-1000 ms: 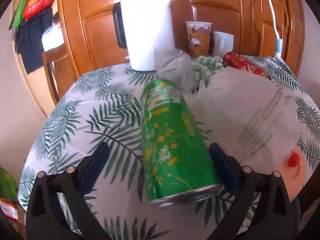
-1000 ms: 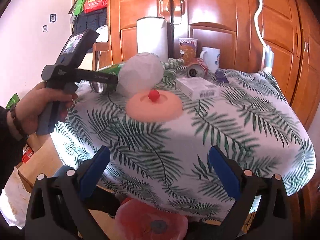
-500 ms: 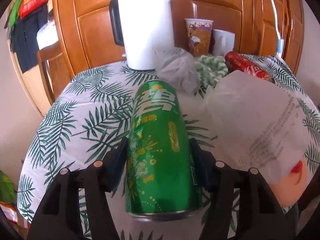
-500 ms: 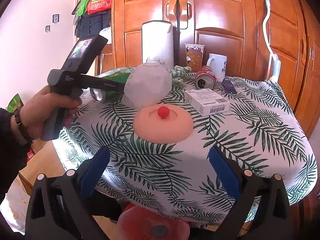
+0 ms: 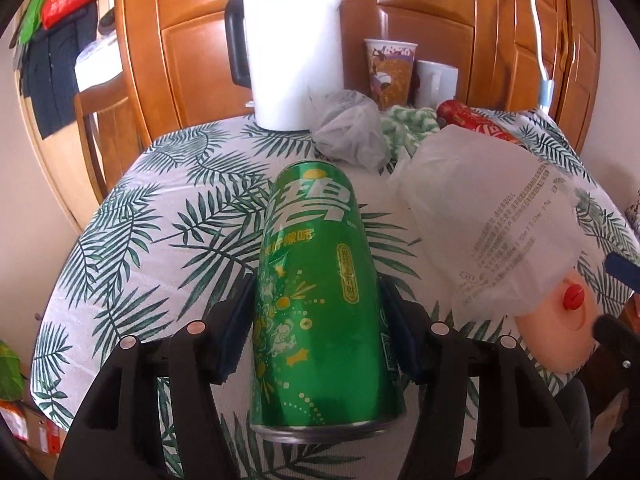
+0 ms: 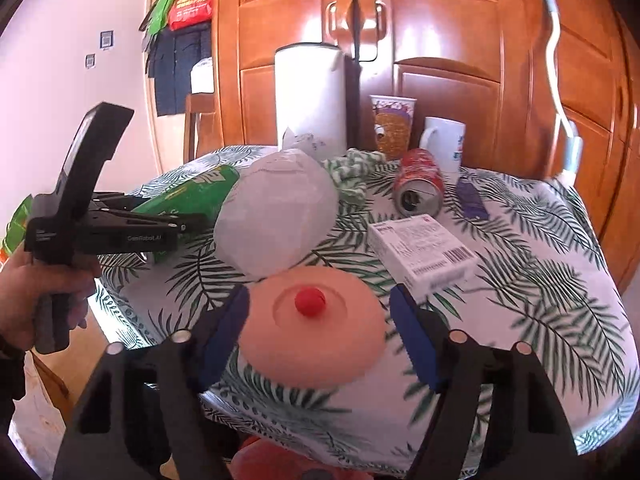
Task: Collect trash
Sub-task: 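Grasp the peach silicone lid by its red knob with the right tool, then lower the Sprite can into the pink trash bag while the right tool drops the peach lid in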
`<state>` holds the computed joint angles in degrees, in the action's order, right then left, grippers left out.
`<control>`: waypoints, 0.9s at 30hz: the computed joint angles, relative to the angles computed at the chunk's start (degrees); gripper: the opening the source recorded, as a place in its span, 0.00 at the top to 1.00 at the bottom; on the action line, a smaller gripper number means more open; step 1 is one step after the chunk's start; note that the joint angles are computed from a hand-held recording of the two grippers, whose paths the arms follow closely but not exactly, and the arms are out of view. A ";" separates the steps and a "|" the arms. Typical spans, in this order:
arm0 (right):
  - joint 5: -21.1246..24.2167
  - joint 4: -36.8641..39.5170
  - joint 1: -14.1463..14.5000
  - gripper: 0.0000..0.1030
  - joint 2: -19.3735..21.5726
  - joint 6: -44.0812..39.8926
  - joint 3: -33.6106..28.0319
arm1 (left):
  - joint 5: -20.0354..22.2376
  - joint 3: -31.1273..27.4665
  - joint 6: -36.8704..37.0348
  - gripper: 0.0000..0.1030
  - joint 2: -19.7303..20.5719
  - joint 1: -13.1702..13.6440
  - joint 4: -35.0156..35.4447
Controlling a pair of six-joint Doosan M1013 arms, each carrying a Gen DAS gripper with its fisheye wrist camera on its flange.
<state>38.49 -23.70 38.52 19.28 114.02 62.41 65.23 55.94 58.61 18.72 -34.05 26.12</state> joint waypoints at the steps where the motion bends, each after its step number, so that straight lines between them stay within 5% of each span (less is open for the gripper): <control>1: 0.17 0.06 0.02 0.37 0.20 -0.19 -0.26 | -0.14 0.05 -0.01 0.42 -0.02 0.02 -0.05; 4: 0.84 1.26 -0.09 0.47 0.81 -1.28 -1.08 | -0.43 0.28 0.13 0.42 -0.12 0.01 -0.01; 6: 1.69 2.20 -0.21 0.62 1.21 -2.07 -1.61 | -0.61 0.40 0.16 0.42 -0.18 0.02 -0.01; 14: 3.28 2.60 -0.37 0.71 2.19 -2.64 -2.78 | -0.69 0.57 0.24 0.42 -0.23 -0.10 0.37; 16: 4.01 3.32 -0.50 0.82 2.50 -3.56 -3.38 | -0.70 0.60 0.23 0.42 -0.22 -0.14 0.41; 27: 3.38 2.12 -0.20 0.82 2.13 -3.23 -2.55 | -3.14 2.23 0.53 0.42 -1.19 -0.25 0.45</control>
<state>41.87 -21.59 38.32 21.41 110.79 59.86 62.10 58.17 59.15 17.53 -34.30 26.57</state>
